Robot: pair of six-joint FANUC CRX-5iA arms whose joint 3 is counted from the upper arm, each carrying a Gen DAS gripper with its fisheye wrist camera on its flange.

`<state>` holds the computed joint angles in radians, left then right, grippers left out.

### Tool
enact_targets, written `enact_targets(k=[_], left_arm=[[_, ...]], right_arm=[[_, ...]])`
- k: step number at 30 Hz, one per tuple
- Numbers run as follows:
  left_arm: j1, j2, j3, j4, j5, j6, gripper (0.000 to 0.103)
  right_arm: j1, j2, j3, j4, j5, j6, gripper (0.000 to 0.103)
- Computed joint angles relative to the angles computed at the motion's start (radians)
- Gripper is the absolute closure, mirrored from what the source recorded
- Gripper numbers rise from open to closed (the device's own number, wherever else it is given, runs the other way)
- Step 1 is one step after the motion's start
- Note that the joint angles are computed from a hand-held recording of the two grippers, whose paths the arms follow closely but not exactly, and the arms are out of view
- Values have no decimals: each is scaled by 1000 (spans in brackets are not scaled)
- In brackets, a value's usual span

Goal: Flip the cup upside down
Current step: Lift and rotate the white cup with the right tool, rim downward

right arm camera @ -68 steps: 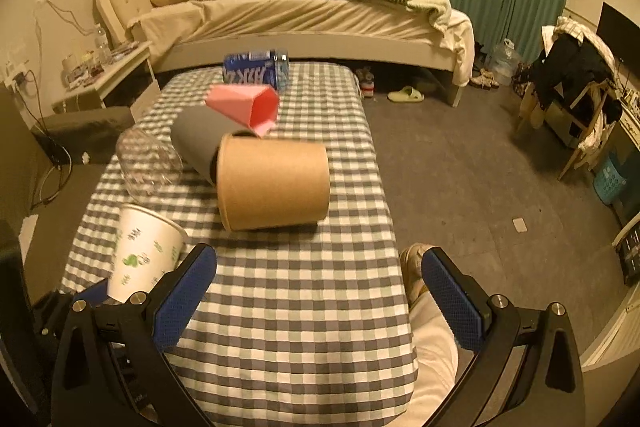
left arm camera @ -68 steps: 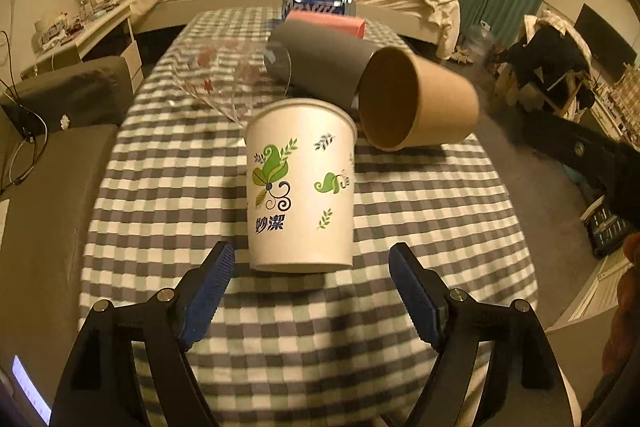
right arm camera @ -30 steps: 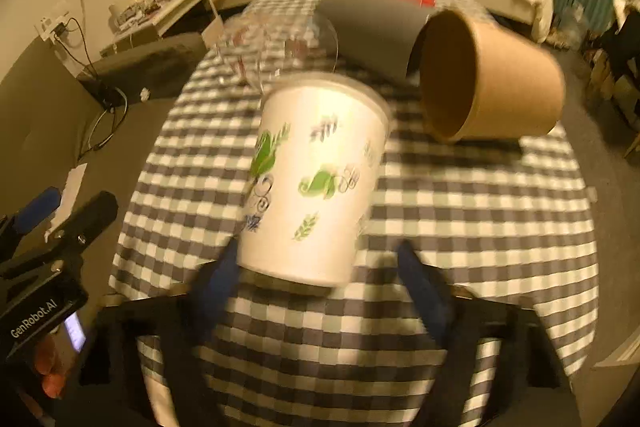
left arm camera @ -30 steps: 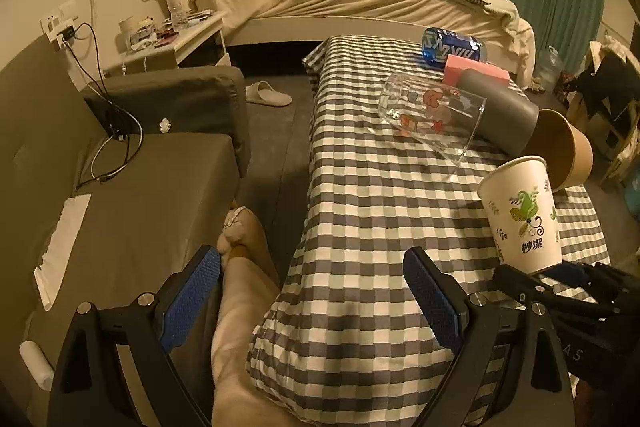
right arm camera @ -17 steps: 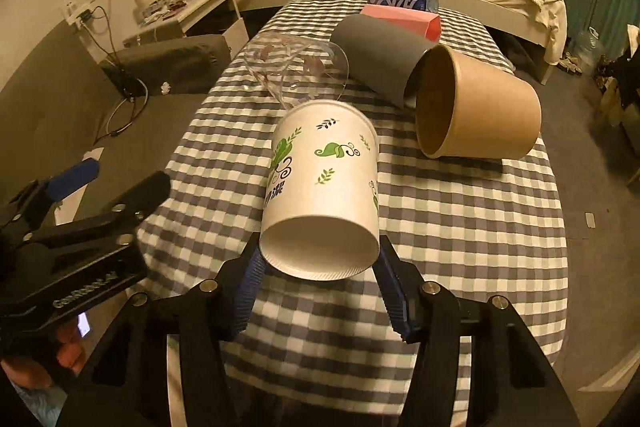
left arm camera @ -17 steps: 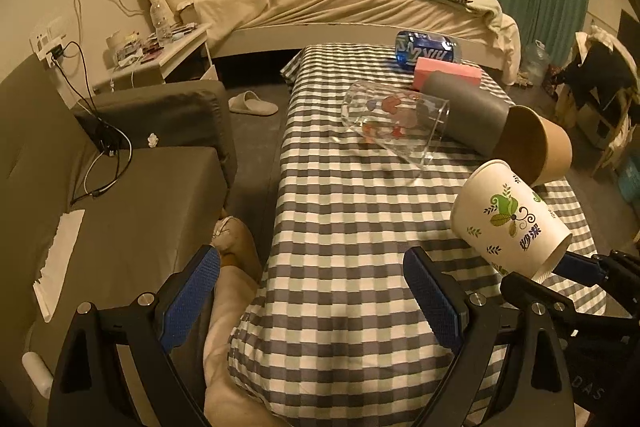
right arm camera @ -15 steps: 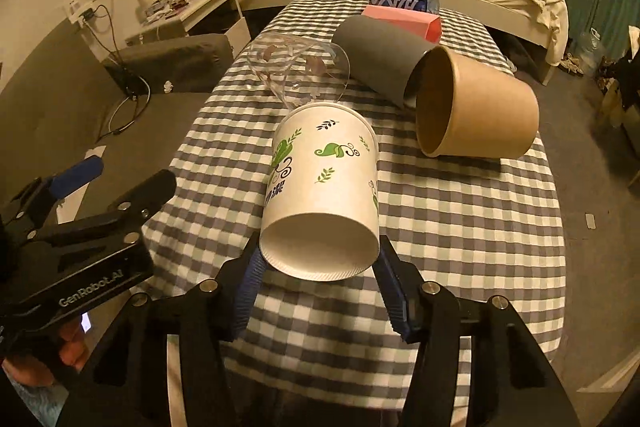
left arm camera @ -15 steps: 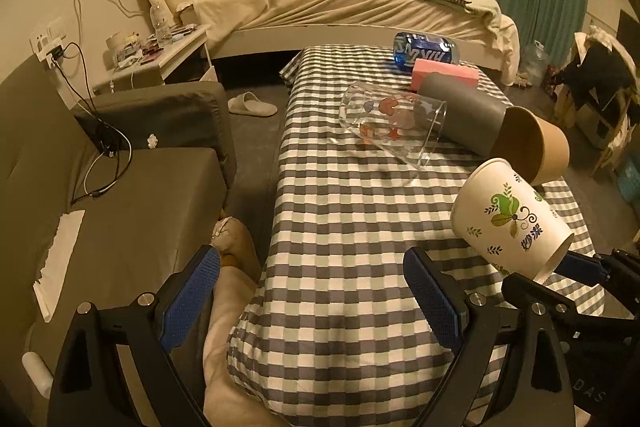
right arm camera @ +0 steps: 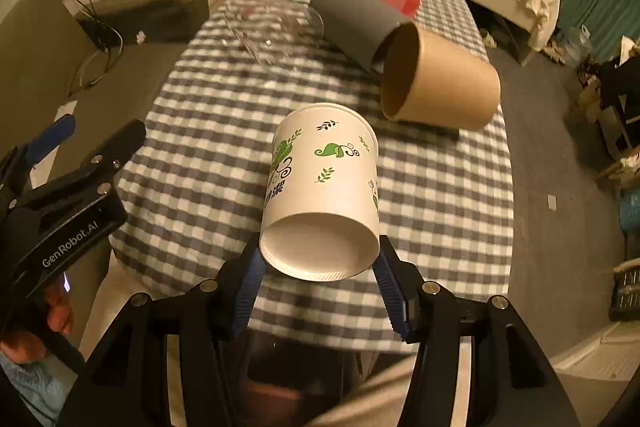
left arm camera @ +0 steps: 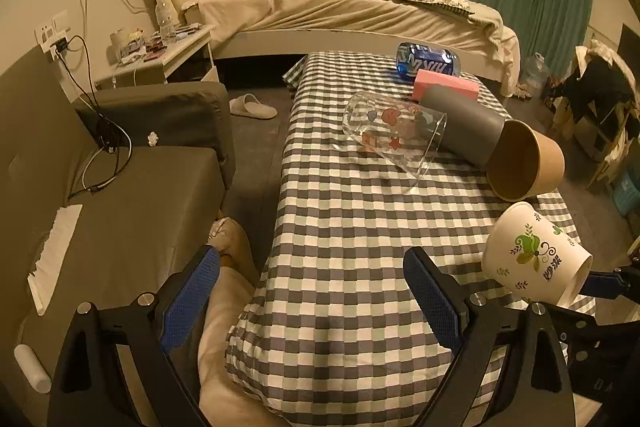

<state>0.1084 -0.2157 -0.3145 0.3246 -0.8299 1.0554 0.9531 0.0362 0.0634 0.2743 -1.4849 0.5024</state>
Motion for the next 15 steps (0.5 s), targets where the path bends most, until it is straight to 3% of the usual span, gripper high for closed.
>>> enact_targets(k=[15], left_arm=[[36, 37, 19, 13, -7, 17, 7]], right_arm=[[-100, 98, 151, -45, -48, 117, 49]])
